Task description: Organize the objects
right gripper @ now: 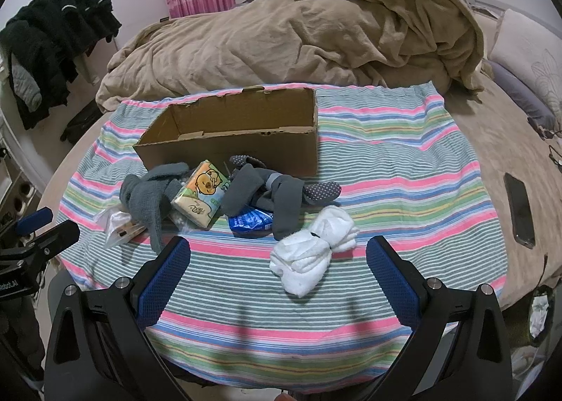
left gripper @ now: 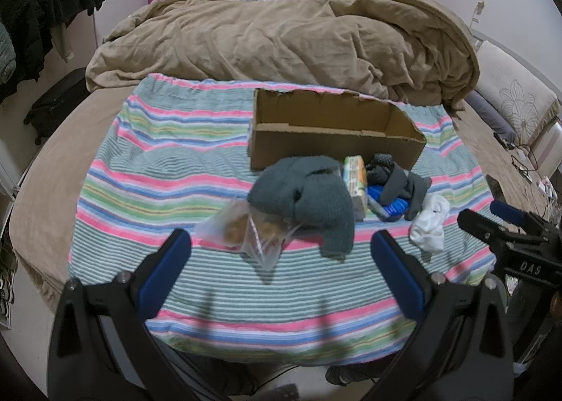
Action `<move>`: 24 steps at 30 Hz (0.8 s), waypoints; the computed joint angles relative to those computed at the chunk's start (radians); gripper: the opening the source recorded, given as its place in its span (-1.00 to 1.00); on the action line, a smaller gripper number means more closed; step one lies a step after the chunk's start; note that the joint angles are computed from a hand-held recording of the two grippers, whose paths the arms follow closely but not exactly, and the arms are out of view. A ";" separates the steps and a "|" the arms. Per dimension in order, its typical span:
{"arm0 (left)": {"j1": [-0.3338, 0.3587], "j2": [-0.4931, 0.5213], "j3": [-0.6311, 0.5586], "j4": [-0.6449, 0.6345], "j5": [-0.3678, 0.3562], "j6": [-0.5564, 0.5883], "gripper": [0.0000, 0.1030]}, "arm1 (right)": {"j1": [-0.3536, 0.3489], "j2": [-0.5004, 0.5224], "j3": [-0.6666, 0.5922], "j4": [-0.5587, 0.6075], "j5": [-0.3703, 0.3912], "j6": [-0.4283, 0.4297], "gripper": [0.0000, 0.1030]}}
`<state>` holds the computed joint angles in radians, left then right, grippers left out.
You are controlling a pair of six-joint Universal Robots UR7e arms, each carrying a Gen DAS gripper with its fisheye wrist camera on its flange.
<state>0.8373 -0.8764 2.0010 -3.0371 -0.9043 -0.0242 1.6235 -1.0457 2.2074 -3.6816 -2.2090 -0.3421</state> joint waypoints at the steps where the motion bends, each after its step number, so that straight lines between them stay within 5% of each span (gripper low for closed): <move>1: 0.000 -0.001 0.001 -0.001 0.000 0.001 0.99 | -0.001 -0.001 0.001 0.000 0.001 0.000 0.98; 24: 0.011 0.017 -0.017 0.022 -0.004 0.002 0.99 | -0.016 -0.001 0.000 0.007 0.004 0.006 0.98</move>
<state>0.8483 -0.8595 1.9840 -3.0148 -0.9082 -0.0223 1.6080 -1.0467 2.2070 -3.6744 -2.2053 -0.3363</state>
